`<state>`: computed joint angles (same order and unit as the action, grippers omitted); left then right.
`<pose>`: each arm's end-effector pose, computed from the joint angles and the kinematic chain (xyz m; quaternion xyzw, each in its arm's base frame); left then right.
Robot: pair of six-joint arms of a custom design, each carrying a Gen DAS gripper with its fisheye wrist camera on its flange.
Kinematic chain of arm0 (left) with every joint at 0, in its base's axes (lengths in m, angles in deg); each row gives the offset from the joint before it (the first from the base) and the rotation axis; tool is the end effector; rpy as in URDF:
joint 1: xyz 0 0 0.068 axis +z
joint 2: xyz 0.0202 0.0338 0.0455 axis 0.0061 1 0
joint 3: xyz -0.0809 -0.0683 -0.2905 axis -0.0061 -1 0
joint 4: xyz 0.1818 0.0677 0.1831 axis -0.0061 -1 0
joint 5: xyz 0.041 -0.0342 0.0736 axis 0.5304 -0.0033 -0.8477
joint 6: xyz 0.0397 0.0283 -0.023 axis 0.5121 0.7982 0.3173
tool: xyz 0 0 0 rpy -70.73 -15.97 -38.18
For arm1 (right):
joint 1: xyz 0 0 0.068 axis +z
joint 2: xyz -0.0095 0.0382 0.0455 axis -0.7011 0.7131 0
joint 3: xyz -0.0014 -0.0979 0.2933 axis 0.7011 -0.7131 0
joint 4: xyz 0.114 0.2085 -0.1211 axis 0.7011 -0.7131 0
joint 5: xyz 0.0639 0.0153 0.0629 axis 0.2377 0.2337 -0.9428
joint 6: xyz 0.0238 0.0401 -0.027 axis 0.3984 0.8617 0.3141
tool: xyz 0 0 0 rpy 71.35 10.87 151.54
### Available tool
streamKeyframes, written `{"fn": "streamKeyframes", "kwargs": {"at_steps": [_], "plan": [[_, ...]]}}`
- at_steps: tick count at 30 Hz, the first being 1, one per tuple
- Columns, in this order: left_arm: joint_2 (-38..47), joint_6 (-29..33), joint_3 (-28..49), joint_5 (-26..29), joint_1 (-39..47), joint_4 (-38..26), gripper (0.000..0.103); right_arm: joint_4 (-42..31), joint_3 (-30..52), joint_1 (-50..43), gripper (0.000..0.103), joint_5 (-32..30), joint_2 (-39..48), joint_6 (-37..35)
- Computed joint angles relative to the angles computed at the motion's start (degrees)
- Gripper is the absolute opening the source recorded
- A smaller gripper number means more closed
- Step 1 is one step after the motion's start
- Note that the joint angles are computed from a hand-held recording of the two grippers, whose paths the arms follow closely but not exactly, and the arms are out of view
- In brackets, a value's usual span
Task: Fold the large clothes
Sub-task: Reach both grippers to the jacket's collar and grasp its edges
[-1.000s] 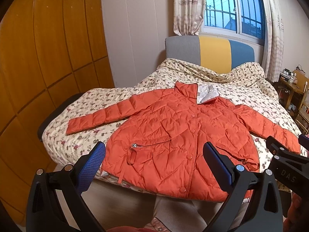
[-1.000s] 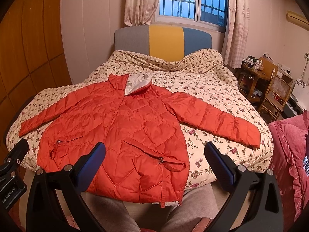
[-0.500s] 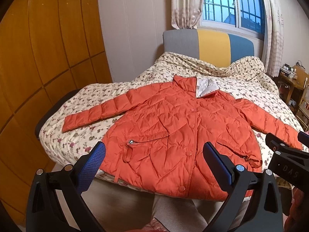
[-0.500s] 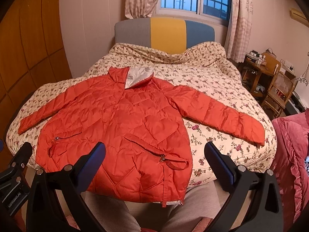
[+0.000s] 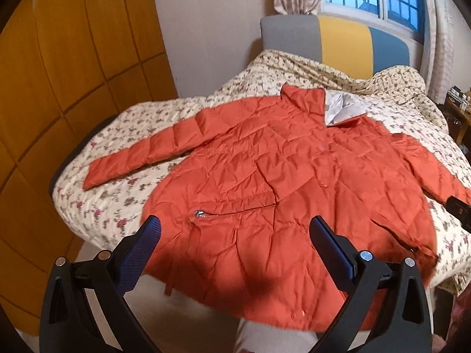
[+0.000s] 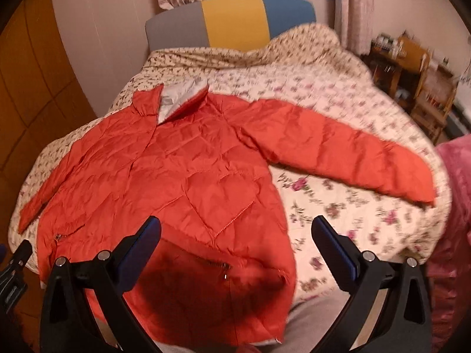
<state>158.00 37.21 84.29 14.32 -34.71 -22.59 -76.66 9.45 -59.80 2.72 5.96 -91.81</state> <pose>0.2229 -0.1291 0.1987 -0.1379 0.9118 0.1201 0.3677 0.2725 -0.0638 0.2184 0.0264 0.9407 0.0785 0.3290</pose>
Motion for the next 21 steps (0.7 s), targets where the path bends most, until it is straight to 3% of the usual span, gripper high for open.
{"fn": "streamKeyframes", "kwargs": {"at_steps": [3,5,8,12,15,18,21], "plan": [[4.4,6.1,-0.6,4.8,6.1,8.4,0.1,3.7,1.3,-0.8,0.101,0.2,6.1,0.3],[8.3,9.0,1.0,6.7,8.9,10.5,0.1,6.2,2.6,0.4,0.101,3.8,10.0,-0.6],[16.0,12.6,6.2,6.4,11.6,10.2,0.1,10.1,4.4,1.4,0.101,5.2,14.2,-1.1],[22.1,16.6,11.2,8.1,14.1,12.0,0.1,9.4,11.2,2.4,0.101,3.2,20.9,0.5],[25.6,18.7,15.1,14.3,16.8,13.7,0.1,7.3,16.5,3.6,0.101,2.3,25.1,2.3],[29.7,18.1,21.2,19.6,19.2,11.1,0.1,4.1,22.3,3.8,0.101,-1.8,29.2,3.2],[33.2,18.0,27.7,20.6,19.8,7.9,0.1,3.1,27.3,4.6,0.098,-4.9,32.1,4.2]]}}
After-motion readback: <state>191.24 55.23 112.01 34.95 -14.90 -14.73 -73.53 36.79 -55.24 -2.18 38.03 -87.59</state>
